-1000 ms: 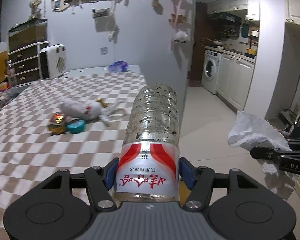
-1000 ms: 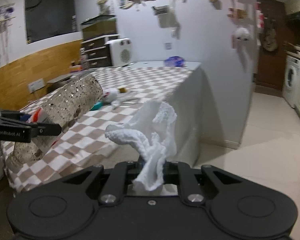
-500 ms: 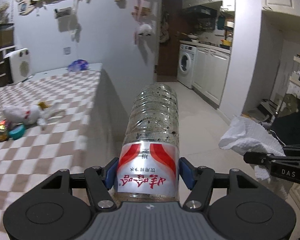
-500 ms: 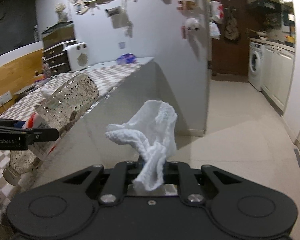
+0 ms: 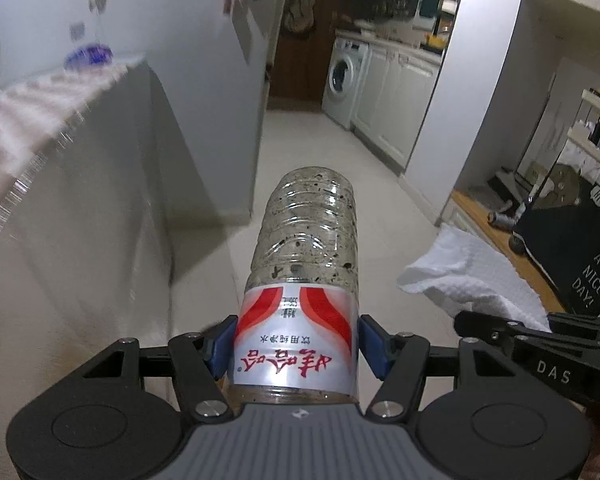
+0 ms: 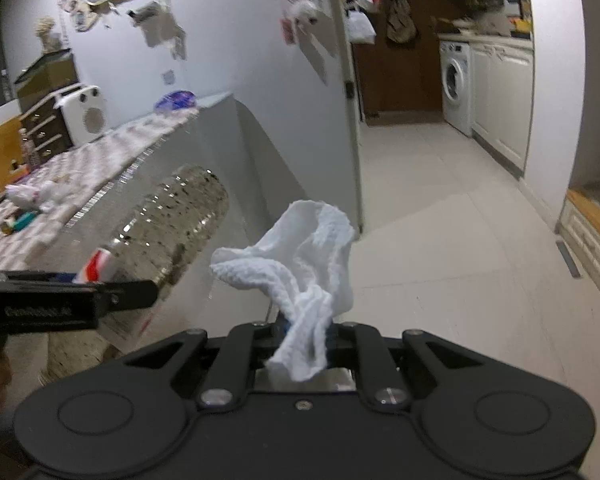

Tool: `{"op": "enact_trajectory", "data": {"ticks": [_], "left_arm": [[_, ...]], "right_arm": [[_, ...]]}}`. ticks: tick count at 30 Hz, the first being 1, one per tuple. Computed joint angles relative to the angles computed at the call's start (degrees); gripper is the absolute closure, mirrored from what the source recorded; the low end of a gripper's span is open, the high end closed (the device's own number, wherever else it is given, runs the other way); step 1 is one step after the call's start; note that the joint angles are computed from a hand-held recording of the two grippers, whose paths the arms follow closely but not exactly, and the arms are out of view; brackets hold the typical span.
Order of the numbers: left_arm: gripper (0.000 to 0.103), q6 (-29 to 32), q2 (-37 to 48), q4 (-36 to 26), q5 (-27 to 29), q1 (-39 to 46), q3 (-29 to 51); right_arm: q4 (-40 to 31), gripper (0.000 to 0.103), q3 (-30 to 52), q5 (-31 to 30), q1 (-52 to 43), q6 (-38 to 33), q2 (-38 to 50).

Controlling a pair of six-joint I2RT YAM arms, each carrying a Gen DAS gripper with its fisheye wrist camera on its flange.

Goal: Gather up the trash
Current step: 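Carry the bottle and tissues with both tools over the brown-rimmed bin, then open the left tool over the bin while the right tool releases the tissues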

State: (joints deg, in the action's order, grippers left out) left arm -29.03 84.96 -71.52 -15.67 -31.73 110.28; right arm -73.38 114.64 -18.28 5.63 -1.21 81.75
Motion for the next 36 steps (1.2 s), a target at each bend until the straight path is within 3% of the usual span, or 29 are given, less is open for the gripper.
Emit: {"op": "enact_trajectory", "data": {"ticks": [8, 13, 19, 25, 36], "left_arm": [[0.039, 1.9, 6.2, 13.5, 9.3, 9.3, -15.8], [0.039, 2.3, 14.0, 17.7, 13.4, 14.8, -18.3], [0.039, 1.5, 26.2, 21.9, 18.6, 19.7, -17.6], [0.039, 4.6, 37.3, 23.7, 20.0, 21.8, -14.2], [0.039, 9.4, 54.2, 23.7, 21.7, 25.3, -3.7]], "right_arm": [[13.6, 0.09, -16.6, 2.7, 2.6, 4.9, 2.2], [20.9, 0.09, -23.3, 3.9, 4.7, 7.4, 7.1], [28.6, 0.09, -27.0, 5.4, 7.6, 10.0, 15.3], [38.5, 0.09, -30.1, 3.3, 8.5, 13.7, 23.3], [43.0, 0.09, -21.4, 3.0, 11.0, 18.5, 42.0]]}}
